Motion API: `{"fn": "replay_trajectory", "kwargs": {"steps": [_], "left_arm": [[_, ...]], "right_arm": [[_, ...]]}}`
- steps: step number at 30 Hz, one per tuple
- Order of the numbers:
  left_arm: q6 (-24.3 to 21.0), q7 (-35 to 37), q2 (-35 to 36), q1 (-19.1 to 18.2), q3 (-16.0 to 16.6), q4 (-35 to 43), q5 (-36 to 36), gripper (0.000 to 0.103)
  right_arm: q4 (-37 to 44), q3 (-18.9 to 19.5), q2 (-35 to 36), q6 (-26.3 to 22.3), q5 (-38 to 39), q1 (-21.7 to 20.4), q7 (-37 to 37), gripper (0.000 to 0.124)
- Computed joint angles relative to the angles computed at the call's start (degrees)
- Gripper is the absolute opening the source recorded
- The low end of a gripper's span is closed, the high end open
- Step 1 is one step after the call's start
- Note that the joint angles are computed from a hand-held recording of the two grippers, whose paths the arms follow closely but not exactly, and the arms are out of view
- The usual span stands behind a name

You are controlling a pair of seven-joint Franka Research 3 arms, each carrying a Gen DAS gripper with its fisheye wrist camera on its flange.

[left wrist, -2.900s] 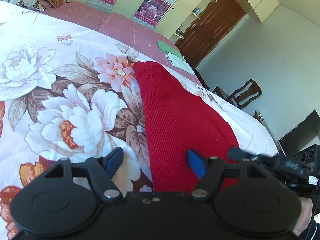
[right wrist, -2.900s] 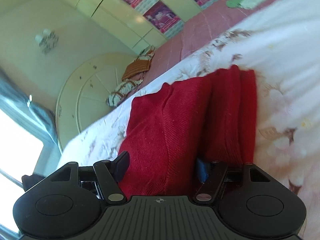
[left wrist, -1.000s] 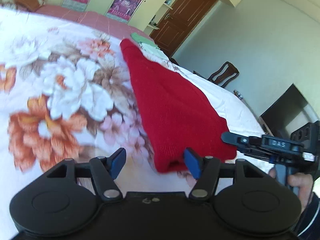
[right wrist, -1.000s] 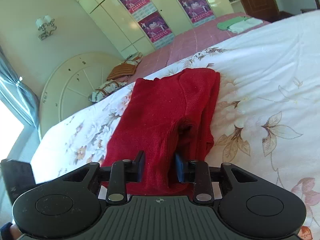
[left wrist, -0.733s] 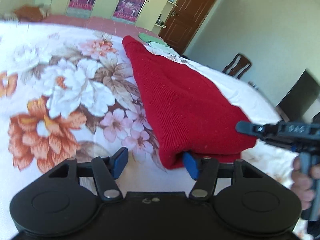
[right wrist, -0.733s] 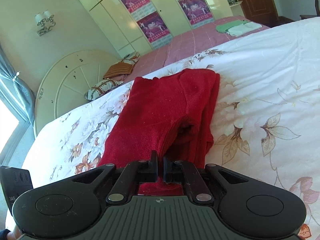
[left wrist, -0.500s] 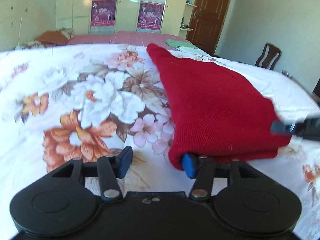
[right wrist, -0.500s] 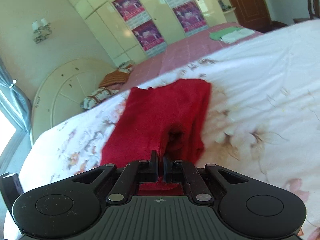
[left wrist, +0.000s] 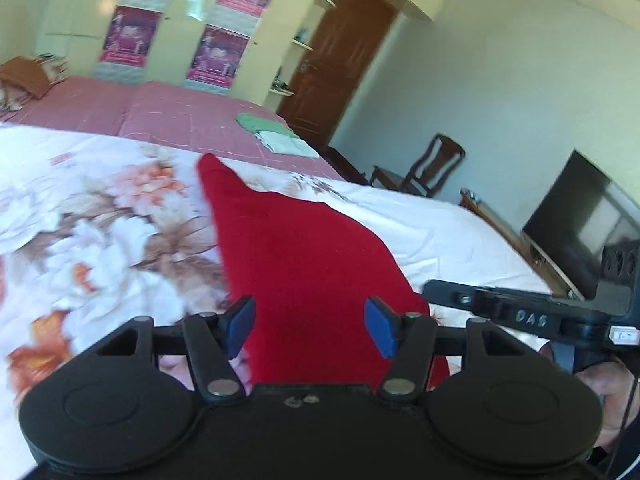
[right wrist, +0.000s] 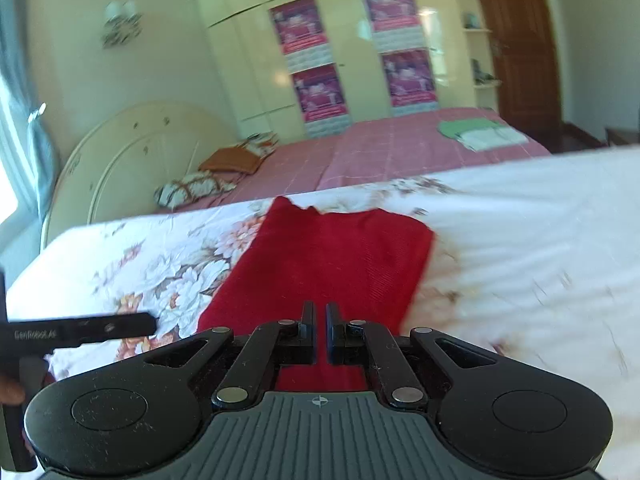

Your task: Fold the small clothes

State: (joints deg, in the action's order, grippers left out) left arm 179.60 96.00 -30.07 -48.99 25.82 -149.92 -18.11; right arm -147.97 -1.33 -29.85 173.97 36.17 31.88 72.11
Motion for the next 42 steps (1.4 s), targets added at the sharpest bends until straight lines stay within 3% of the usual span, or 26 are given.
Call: {"fn": "replay_trajectory", "kwargs": {"steps": [1,3,5,6,8,12,15,19,20,22,23,25,27,29,32,34,36,39,42], "left_arm": [[-0.2,0.4,2.0,-1.8,1.2,1.4,-0.2,0.057],[-1.6,1.5,5.9,-2.5,1.3,3.6,-0.5,0.057],[-1.4,3.8,7.4,-2.0,0.2,3.8,-2.9,0.057],[-2.1,2.3,7.8,0.8,-2.3,3.9,-0.6,0.057],[-3.9,1.1,8.9,7.4,-8.7,4.4,2.1,0.057],[-4.9,0.7,9.7,15.2,-16.4,4.6,4.8,0.057],[-6.1,1.4,8.9,17.8,-18.7,4.5,4.6,0.057],[-6.2,2.8,9.3,18.9,-19.7,4.7,3.4,0.057],[-6.1,2.7,9.3,19.6,-20.5,4.6,3.6,0.057],[-6.0,2.2,9.3,20.8,-21.8,4.5,4.3,0.057],[-5.9,2.1,9.3,21.1,-22.1,4.4,4.5,0.057],[-6.0,1.8,9.3,21.7,-22.6,4.4,5.1,0.057],[-5.9,1.7,9.2,21.8,-22.6,4.3,5.3,0.057],[-5.7,0.8,8.0,22.2,-22.7,3.9,5.2,0.056],[-0.7,0.1,5.9,18.9,-18.7,2.2,3.1,0.066],[0.6,0.2,5.8,14.0,-12.6,2.7,1.6,0.071],[-1.1,0.2,6.8,9.8,-7.1,4.5,-0.5,0.072],[-4.4,5.1,8.4,2.3,1.2,7.6,-6.5,0.075],[-10.6,12.6,9.3,-7.0,11.6,11.1,-17.7,0.068]], "right_arm": [[1.0,1.1,1.8,0.2,-1.6,-1.0,-0.4,0.004],[2.1,6.9,4.6,-0.7,-7.0,-7.6,2.5,0.004],[3.0,11.0,6.3,-6.5,-15.8,-13.9,9.0,0.003],[3.1,11.1,7.4,-7.8,-15.4,-14.2,8.6,0.003],[0.8,7.9,7.2,-4.8,-12.8,-10.6,6.5,0.003],[0.0,8.1,7.1,-3.4,-14.1,-10.7,8.5,0.003],[0.4,8.6,6.6,-3.7,-15.4,-11.3,10.3,0.003],[-0.7,9.6,4.5,2.2,-16.2,-11.9,12.3,0.009],[-0.2,11.5,5.0,2.6,-17.5,-14.0,13.9,0.036],[0.1,12.4,6.6,4.7,-19.3,-15.0,14.9,0.067],[0.5,11.0,7.5,4.1,-19.6,-13.5,13.9,0.066],[2.7,10.5,9.7,-2.8,-21.9,-13.8,14.3,0.059],[2.1,6.9,10.1,-2.1,-16.9,-9.8,11.9,0.059],[2.3,5.9,9.9,-2.9,-15.3,-9.1,11.6,0.059],[1.6,7.5,8.0,-2.3,-15.9,-10.8,13.3,0.059],[0.5,4.9,6.1,0.0,-13.4,-8.1,11.8,0.059],[1.4,-0.7,5.9,-0.1,-8.0,-2.9,8.8,0.059],[4.4,-11.9,6.8,-2.2,5.9,7.2,1.9,0.059],[8.3,-20.7,9.1,-7.0,19.5,13.5,-6.2,0.059]]}}
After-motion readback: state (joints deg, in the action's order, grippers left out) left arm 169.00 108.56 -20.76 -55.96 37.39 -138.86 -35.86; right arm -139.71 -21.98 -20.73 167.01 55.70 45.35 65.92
